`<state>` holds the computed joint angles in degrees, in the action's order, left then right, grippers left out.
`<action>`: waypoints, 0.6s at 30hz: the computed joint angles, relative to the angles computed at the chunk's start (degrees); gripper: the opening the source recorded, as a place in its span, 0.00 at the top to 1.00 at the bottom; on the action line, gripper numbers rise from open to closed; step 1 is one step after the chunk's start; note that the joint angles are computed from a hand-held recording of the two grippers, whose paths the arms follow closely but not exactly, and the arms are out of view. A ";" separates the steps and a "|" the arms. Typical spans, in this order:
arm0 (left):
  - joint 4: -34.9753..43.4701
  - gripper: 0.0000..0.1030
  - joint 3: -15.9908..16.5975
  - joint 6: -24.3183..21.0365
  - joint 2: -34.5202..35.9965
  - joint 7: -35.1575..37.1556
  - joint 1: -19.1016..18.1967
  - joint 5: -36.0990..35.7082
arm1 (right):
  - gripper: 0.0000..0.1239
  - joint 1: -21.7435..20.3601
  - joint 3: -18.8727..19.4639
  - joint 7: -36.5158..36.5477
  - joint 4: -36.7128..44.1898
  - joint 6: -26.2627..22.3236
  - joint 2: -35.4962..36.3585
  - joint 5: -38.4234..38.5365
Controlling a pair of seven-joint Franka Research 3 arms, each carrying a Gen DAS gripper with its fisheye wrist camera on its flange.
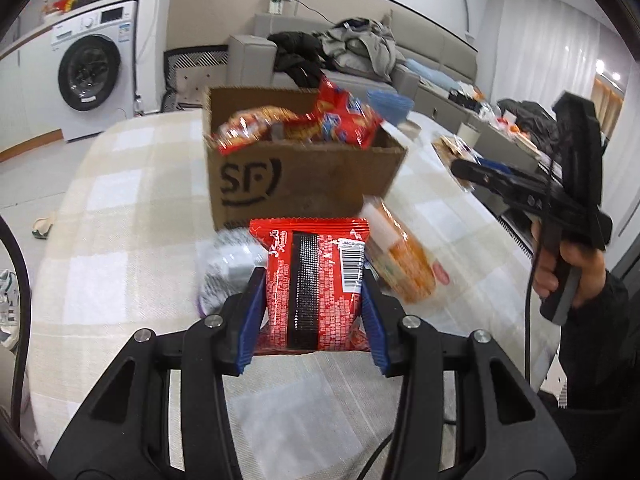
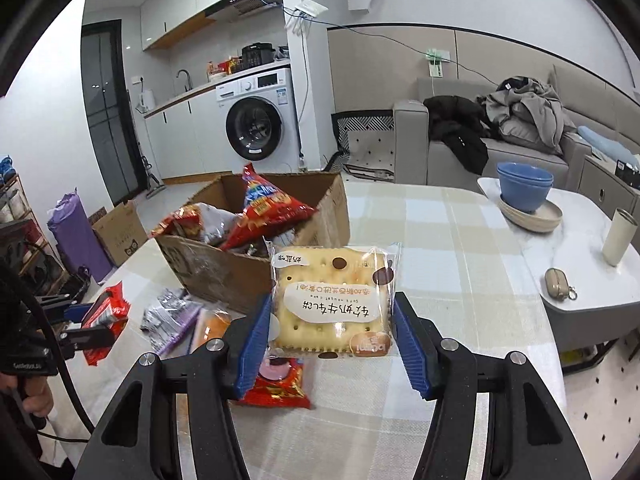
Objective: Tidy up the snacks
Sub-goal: 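Lift both packs and carry them over the cardboard box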
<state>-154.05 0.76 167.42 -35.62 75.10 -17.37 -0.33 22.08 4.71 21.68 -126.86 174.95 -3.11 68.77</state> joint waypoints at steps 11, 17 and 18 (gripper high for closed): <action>4.00 0.59 -2.63 -0.47 1.03 -3.86 5.88 3.17 | 0.52 1.19 0.26 -3.49 1.67 -1.33 -0.82 3.61; 6.54 0.59 -2.62 -0.13 3.26 -4.50 7.38 4.83 | 0.52 1.25 0.78 -1.97 2.86 -1.95 0.25 1.38; 6.81 0.59 -2.74 -0.36 3.26 -4.59 7.62 5.09 | 0.52 1.21 0.88 -1.43 3.12 -2.04 0.55 0.77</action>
